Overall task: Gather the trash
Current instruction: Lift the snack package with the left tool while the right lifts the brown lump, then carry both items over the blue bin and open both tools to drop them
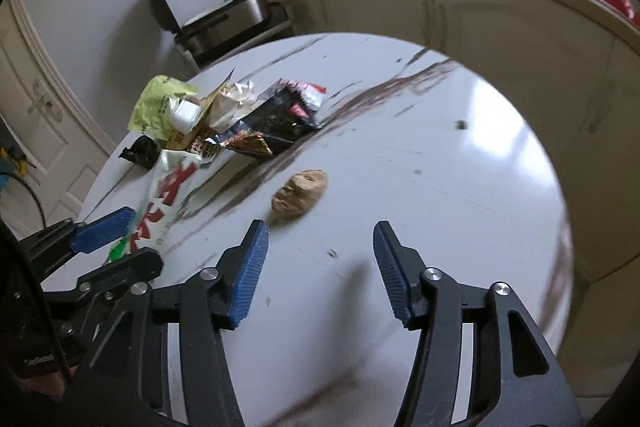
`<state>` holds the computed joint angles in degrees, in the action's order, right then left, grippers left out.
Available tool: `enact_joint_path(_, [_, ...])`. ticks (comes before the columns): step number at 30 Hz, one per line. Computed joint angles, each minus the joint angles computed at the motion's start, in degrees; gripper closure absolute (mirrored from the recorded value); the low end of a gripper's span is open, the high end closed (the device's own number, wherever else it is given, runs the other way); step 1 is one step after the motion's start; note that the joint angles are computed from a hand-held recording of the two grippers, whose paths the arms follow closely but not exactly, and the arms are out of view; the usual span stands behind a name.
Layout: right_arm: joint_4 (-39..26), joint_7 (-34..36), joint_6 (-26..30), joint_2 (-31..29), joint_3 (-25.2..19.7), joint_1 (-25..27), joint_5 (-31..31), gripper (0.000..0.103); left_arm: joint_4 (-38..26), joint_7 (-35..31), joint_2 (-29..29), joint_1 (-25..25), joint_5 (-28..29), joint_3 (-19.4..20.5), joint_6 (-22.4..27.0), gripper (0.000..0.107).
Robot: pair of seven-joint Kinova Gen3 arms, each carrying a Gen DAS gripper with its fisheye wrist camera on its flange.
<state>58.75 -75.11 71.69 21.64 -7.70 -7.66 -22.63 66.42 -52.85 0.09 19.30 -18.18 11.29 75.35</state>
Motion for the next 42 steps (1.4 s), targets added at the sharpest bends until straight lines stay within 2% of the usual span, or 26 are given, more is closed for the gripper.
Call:
enact_joint_path(7, [-6.53,-3.23,1.24,4.35,0.42,-5.77,5.85,0.051,2.31,-1.43,-1.97,-2.72,2.17,-1.19,-1.20,0.059])
enact_joint_path(8, [-6.87,-3.33,1.12,4.45,0.63,-6.82,7.35,0.056,2.37,-1.47,-2.09,-2.95,2.26,-1.08,-1.25,0.059])
enact_joint_path(9, [-6.77,-3.53,0.61,4.28,1.03,-8.22,9.38,0.067,2.56,-1.77,-2.25,-3.23,2.52,-1.11,-1.42,0.059])
enact_joint_path(10, [-6.52,-3.95,0.15,4.04,1.39,-9.16,10.96,0.071,2.58,-1.35,-2.30,-3.32,2.30,-0.83,-1.29,0.059])
enact_joint_path(14, [-3.75,-5.04,-2.46,2.24,1.80,-11.42,15.04,0.074,2.91,-1.36,-2.38,-3.61,2.69,-0.49,-1.79,0.059])
enact_joint_path(16, [-2.96,-5.47,-2.90,1.64,1.57,-11.35,15.20,0.074,2.89,-1.60,-2.46,-3.78,2.82,-0.48,-1.83,0.059])
enact_joint_path(22, [1.22,-4.18,-4.61,-1.54,0.36,-6.70,9.82,0.074,2.05,-2.02,-2.22,-3.61,2.25,0.02,-1.32,0.059])
enact_joint_path(28, [3.72,-1.91,-4.48,-4.72,0.73,-1.10,3.75,0.074,-1.81,-1.64,0.28,-0.51,0.11,1.61,0.05,0.059])
enact_joint_path(36, [8.23,3.94,-3.64,-9.24,3.62,9.73,-6.70,0.074,-10.71,-2.38,7.01,7.55,-2.07,1.69,2.11,0.059])
enact_joint_path(42, [11.30,7.29,-2.50,-11.54,7.44,16.64,-10.39,0.074,-21.60,-4.84,15.04,14.73,-2.33,0.49,3.85,0.059])
